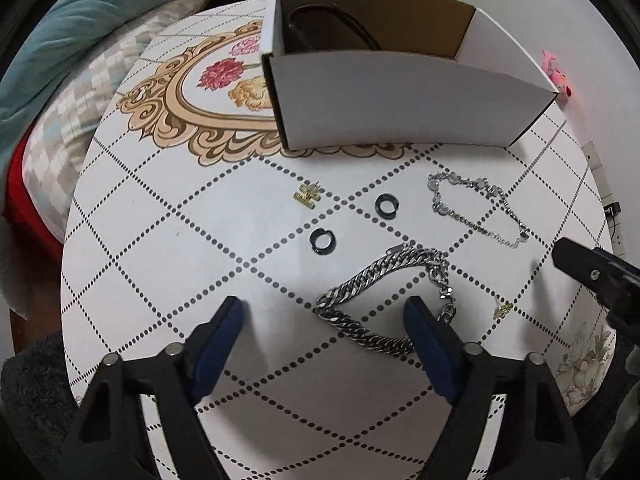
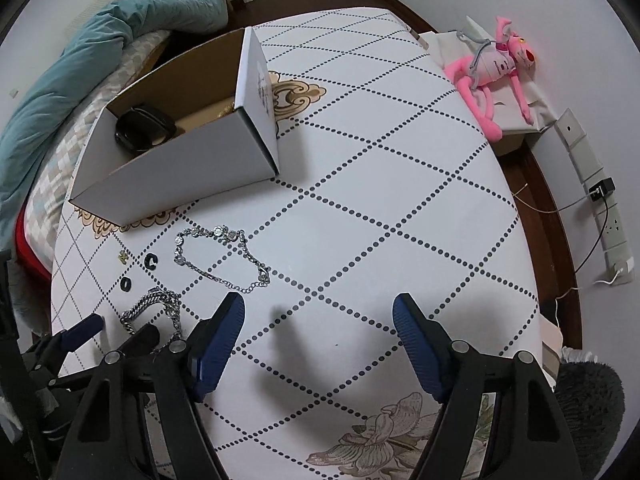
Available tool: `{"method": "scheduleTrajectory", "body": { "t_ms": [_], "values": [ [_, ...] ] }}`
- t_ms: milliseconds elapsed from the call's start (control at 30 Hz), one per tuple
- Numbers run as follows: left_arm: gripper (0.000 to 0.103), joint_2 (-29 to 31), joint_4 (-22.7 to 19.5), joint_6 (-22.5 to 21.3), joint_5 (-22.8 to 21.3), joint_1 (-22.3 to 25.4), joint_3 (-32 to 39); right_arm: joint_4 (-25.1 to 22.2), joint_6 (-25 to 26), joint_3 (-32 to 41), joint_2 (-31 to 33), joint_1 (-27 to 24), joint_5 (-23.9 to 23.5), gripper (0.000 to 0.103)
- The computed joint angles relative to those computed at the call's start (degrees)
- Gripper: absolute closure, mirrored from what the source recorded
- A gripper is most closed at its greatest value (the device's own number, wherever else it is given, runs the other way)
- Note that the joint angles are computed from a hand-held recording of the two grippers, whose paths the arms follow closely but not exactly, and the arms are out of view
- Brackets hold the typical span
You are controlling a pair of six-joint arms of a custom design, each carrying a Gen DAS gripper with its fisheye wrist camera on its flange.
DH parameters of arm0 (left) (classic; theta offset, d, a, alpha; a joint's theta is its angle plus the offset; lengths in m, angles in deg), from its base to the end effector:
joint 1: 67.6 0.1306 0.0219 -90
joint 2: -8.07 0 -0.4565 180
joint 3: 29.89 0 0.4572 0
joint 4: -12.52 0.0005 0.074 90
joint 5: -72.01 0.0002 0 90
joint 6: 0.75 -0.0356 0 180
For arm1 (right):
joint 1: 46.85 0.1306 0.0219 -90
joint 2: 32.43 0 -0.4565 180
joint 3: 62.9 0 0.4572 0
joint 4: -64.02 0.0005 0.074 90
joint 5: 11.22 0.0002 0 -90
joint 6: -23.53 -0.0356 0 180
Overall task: Organize jewelry
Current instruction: 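Grasp the thick silver curb chain with the left tool while the right tool grasps the thin silver bracelet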
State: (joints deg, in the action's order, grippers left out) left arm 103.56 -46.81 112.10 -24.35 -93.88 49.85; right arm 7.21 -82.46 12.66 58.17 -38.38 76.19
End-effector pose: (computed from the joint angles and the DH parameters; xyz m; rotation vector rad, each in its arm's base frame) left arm 0.4800 -0.2332 0.3552 0.0648 2.8584 -0.0112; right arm 0.4965 0.0751 0.3643 0.1758 2.8318 0.1587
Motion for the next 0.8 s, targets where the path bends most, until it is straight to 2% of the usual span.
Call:
{"method": "scheduleTrajectory", "body": {
  "t_ms": [67, 133, 167, 200, 333, 500, 600, 700, 800],
  "values": [
    [0.043, -0.13, 0.31, -0.25, -0.28, -0.35, 0.20, -0.05, -0.01, -0.01, 0.11, -0.09, -0.12, 0.026],
    [0.076, -0.20, 0.70, -0.81, -0.63, -0.85, 0.56, 0.08, -0.08, -0.13, 0.13, -0.10, -0.11, 0.027],
    [0.084, -0.22, 0.87, -1.30, -0.61, -0.98, 0.66, 0.11, -0.15, -0.18, 0.10, -0.16, -0.16, 0.027],
    [0.097, -0.17, 0.83, -1.57, -0.48, -1.11, 0.77, 0.14, -0.22, -0.23, 0.06, -0.25, -0.29, 0.028],
    [0.097, -0.73, 1.33, -0.70, 1.75, 0.13, 0.57, 0.35, -0.26, -0.28, -0.16, -0.73, -1.15, 0.029],
    [0.097, -3.39, 2.50, 0.13, 2.35, 2.13, -0.80, 1.54, 0.16, 0.05, 0.22, -1.10, -3.84, 0.029],
    [0.097, -3.92, 3.15, -0.85, 2.47, 3.72, -0.58, 2.43, 0.72, 0.41, 1.16, -0.42, -3.90, 0.029],
    [0.097, -3.91, 3.44, -1.56, 2.25, 4.45, -0.21, 2.87, 1.73, 0.89, 2.78, 0.68, -3.71, 0.040],
    [0.097, -3.40, 3.73, -2.07, 2.42, 5.05, -0.02, 4.28, 3.61, 0.90, 3.22, 2.63, 0.30, 0.045]
  ]
}}
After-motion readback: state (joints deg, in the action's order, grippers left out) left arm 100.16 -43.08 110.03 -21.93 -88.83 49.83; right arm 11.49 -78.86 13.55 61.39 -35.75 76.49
